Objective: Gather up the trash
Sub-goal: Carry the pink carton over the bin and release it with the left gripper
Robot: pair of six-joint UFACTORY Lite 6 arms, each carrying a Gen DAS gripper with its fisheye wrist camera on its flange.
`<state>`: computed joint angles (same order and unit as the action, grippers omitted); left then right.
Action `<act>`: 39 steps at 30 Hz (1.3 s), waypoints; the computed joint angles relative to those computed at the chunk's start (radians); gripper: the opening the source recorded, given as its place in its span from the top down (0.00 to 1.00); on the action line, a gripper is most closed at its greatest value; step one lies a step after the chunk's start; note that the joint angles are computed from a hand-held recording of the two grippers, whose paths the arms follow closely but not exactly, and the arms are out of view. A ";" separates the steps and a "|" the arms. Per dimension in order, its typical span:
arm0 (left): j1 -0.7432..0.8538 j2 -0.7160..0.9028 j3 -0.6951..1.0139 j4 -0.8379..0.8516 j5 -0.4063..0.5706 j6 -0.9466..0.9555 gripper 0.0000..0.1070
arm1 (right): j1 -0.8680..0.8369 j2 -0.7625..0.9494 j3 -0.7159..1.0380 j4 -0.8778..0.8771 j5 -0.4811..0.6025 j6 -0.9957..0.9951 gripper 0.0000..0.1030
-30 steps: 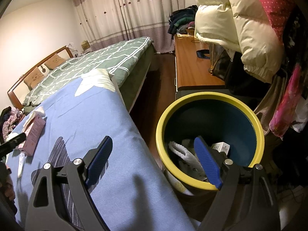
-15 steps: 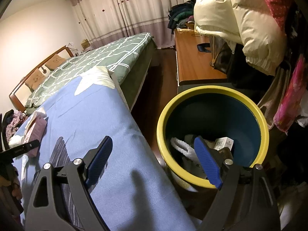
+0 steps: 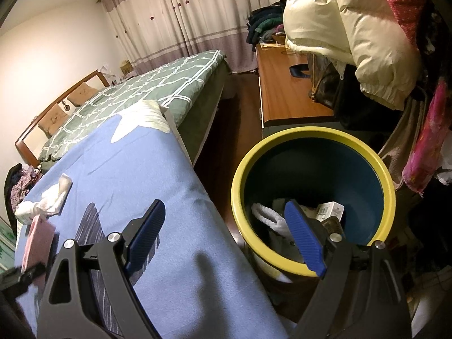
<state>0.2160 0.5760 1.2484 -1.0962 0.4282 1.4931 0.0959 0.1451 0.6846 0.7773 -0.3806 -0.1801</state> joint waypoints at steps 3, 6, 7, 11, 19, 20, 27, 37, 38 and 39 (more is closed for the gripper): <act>0.033 -0.128 -0.148 -0.080 0.037 0.121 0.53 | 0.003 -0.032 -0.033 -0.047 -0.027 0.048 0.20; 0.033 -0.199 -0.216 -0.076 0.066 0.137 0.53 | 0.001 -0.075 -0.063 -0.055 -0.030 0.023 0.20; 0.022 -0.220 -0.234 -0.070 0.069 0.134 0.53 | -0.010 -0.095 -0.074 -0.073 -0.018 0.025 0.20; -0.077 -0.260 -0.242 -0.045 0.061 0.067 0.53 | -0.053 -0.187 -0.129 -0.063 -0.006 -0.047 0.20; -0.376 -0.197 -0.112 -0.008 0.000 -0.119 0.53 | -0.250 -0.399 -0.279 -0.282 0.094 0.038 0.20; -0.423 -0.178 -0.083 0.010 -0.009 -0.159 0.53 | -0.276 -0.419 -0.296 -0.335 0.104 0.076 0.20; -0.666 0.066 0.252 0.245 -0.037 -0.518 0.53 | -0.492 -0.564 -0.427 -0.793 0.165 0.406 0.20; -0.861 0.618 1.047 0.726 0.182 -1.121 0.53 | -0.732 -0.635 -0.509 -1.454 0.126 0.949 0.20; -0.869 0.658 1.109 0.747 0.204 -1.145 0.53 | -0.741 -0.642 -0.513 -1.474 0.125 0.964 0.20; -0.883 0.721 1.212 0.784 0.232 -1.187 0.53 | -0.741 -0.646 -0.513 -1.462 0.129 0.952 0.20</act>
<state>-0.6674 1.2969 2.4602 -0.3125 0.6605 0.3062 -0.6447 -0.5014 0.1713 -0.6851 -0.2511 0.7723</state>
